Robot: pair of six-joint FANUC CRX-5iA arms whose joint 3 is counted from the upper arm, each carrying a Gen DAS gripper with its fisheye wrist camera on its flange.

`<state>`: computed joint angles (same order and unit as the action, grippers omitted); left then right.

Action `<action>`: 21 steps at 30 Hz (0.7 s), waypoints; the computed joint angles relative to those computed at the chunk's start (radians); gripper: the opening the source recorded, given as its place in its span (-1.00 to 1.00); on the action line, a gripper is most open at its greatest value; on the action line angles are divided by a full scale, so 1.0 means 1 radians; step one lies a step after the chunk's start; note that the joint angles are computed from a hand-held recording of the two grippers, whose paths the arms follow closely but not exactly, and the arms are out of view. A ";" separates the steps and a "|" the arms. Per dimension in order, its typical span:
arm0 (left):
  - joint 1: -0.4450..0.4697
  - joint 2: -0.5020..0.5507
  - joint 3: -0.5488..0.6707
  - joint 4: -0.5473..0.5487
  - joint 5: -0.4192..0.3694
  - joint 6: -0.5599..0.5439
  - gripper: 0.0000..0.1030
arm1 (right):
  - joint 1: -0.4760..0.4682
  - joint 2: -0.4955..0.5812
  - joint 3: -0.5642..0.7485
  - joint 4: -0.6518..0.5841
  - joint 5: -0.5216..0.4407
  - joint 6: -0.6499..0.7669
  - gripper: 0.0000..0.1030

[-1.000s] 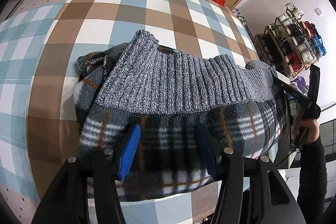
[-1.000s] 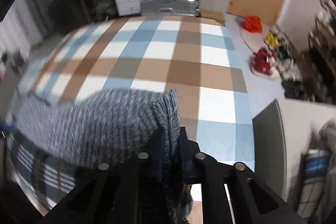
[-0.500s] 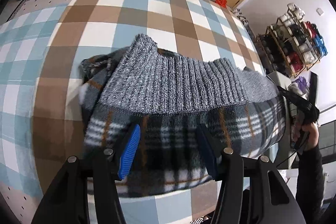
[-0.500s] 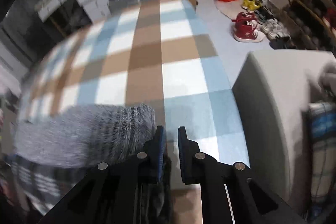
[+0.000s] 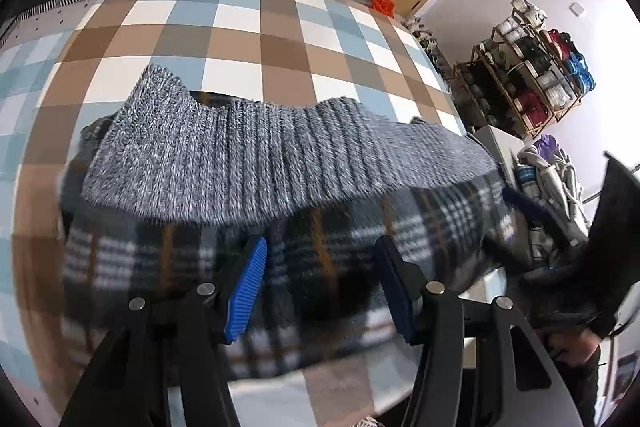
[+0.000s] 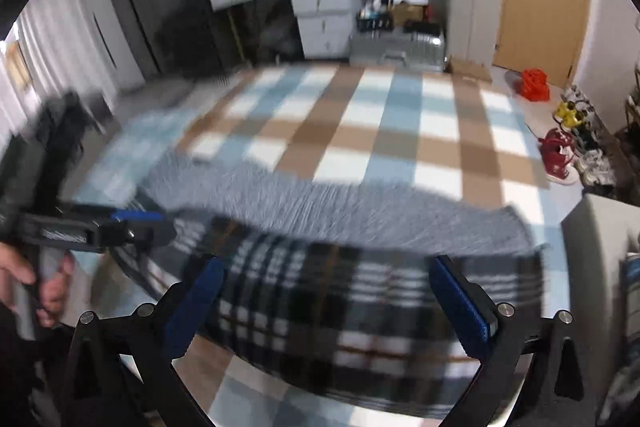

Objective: Fold large clothes

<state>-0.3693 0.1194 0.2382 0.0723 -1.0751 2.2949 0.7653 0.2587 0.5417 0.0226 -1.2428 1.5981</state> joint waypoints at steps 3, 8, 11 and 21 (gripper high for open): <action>0.053 -0.036 -0.114 0.085 0.078 -0.016 0.00 | 0.032 0.019 -0.094 0.113 0.029 -0.033 1.00; 0.018 -0.014 -0.050 0.002 0.017 -0.044 -0.05 | -0.007 0.028 -0.104 0.069 0.060 -0.045 1.00; 0.018 -0.010 -0.028 0.003 -0.008 -0.015 -0.05 | 0.007 0.021 -0.121 0.098 0.070 -0.057 1.00; -0.092 -0.059 0.043 -0.142 -0.111 0.083 0.16 | 0.094 -0.086 -0.112 0.078 0.117 -0.086 1.00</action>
<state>-0.4609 0.0602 0.2812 -0.0702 -1.1857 2.3779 0.8588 0.1732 0.4293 0.1002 -1.1257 1.5119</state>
